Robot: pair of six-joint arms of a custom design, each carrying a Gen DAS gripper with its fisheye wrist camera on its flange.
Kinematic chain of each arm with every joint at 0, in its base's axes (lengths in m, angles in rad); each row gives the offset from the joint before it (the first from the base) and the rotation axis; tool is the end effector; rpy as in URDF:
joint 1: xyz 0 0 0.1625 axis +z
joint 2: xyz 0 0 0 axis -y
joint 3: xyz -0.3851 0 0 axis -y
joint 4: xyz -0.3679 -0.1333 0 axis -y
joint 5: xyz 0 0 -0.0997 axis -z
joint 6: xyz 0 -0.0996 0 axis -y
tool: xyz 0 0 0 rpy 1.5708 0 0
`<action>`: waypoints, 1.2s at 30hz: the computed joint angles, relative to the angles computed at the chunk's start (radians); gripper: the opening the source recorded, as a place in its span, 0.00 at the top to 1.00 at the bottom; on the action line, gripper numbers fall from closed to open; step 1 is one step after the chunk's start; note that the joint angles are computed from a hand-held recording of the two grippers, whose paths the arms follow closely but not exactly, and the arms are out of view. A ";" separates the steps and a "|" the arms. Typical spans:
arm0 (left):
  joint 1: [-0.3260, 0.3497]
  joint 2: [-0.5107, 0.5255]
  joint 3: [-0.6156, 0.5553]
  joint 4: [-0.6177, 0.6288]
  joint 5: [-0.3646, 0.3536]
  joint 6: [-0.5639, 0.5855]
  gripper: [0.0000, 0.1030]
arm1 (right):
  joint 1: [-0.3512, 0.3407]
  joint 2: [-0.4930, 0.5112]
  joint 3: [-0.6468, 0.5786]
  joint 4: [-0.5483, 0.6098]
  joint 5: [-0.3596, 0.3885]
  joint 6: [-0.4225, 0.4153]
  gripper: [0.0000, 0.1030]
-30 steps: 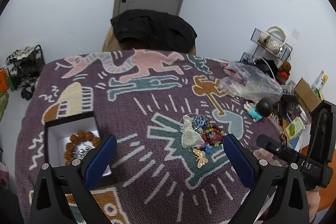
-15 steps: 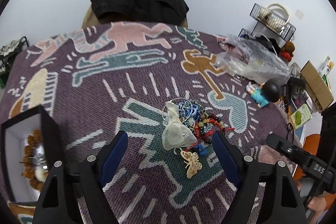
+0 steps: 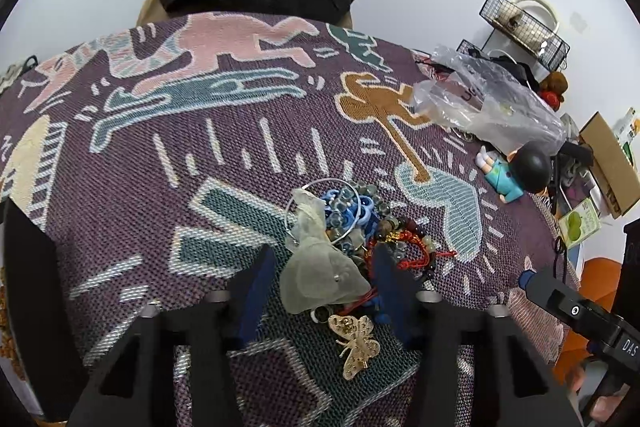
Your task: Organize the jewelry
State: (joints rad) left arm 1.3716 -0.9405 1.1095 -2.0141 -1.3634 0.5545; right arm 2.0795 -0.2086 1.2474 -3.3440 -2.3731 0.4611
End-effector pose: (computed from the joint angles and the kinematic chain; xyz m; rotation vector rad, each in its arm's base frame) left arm 0.0099 -0.7284 0.3449 1.0182 2.6847 -0.3372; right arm 0.3869 -0.5671 -0.0594 -0.3404 -2.4523 1.3147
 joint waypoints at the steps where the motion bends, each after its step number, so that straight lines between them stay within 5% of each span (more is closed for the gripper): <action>1: 0.000 0.004 -0.006 0.011 0.002 -0.001 0.77 | -0.003 0.000 0.000 0.000 0.008 0.002 0.26; 4: 0.001 0.002 -0.002 0.003 0.009 0.005 0.96 | -0.016 -0.002 -0.003 0.000 0.045 0.007 0.26; 7: 0.005 -0.008 -0.007 0.005 -0.021 0.009 0.98 | -0.026 0.004 -0.027 0.016 0.083 -0.012 0.26; 16: -0.003 -0.038 -0.022 -0.001 -0.060 0.040 1.00 | -0.048 0.033 -0.136 0.140 0.107 -0.026 0.49; 36: 0.009 -0.053 -0.091 -0.006 -0.100 0.056 1.00 | -0.036 0.191 -0.540 0.706 -0.152 -0.072 0.74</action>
State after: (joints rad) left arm 1.3807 -0.9932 1.0183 -2.0199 -1.4639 0.6101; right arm 2.0439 -0.0171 0.7075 -2.6381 -2.5255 0.3888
